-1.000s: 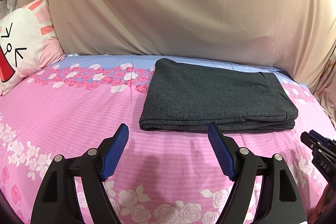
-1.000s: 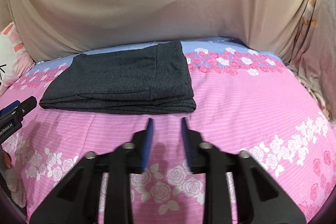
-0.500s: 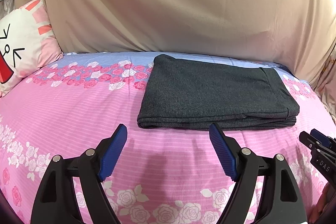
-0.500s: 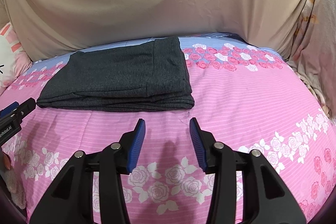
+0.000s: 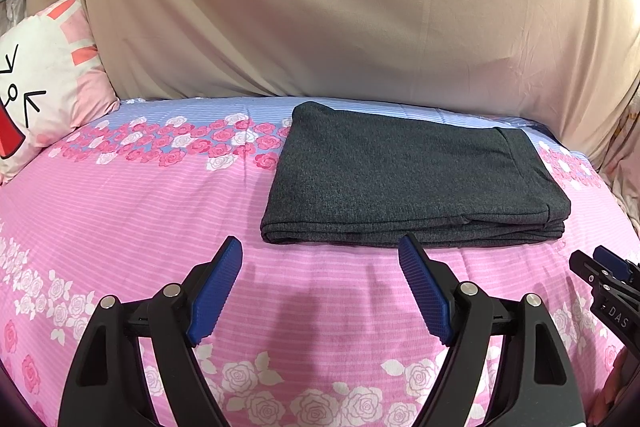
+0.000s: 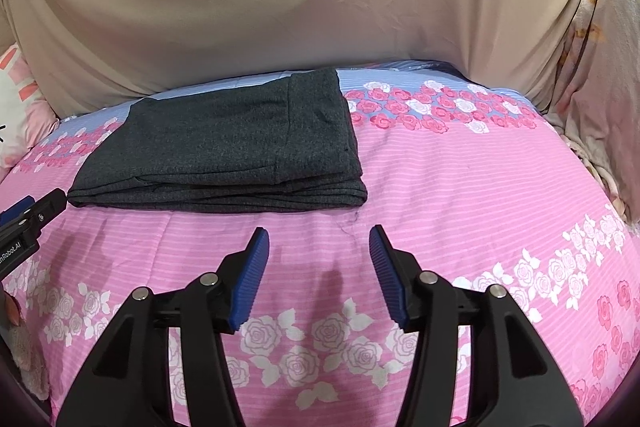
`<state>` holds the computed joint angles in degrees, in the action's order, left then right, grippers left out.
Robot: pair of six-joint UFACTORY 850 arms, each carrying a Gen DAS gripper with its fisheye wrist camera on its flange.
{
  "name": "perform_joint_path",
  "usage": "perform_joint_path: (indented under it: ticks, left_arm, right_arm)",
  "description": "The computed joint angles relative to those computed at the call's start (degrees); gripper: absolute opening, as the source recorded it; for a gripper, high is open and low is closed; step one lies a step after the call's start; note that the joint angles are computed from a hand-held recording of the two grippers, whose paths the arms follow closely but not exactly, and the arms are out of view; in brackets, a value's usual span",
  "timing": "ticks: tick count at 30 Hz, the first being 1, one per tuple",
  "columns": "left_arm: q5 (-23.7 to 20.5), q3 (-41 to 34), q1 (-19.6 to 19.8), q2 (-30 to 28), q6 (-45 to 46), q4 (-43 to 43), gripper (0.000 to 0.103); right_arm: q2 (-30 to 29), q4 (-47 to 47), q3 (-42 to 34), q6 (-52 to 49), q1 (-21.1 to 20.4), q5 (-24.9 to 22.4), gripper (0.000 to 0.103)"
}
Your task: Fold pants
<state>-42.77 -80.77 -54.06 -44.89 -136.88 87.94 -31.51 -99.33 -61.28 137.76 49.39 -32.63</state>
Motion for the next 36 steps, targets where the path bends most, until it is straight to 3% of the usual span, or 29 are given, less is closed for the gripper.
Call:
perform_joint_path:
  ticks: [36]
  left_arm:
    - [-0.21, 0.13, 0.08, -0.07, -0.28, -0.47, 0.078]
  right_arm:
    - [0.02, 0.0, 0.01, -0.03, 0.03, -0.1, 0.052]
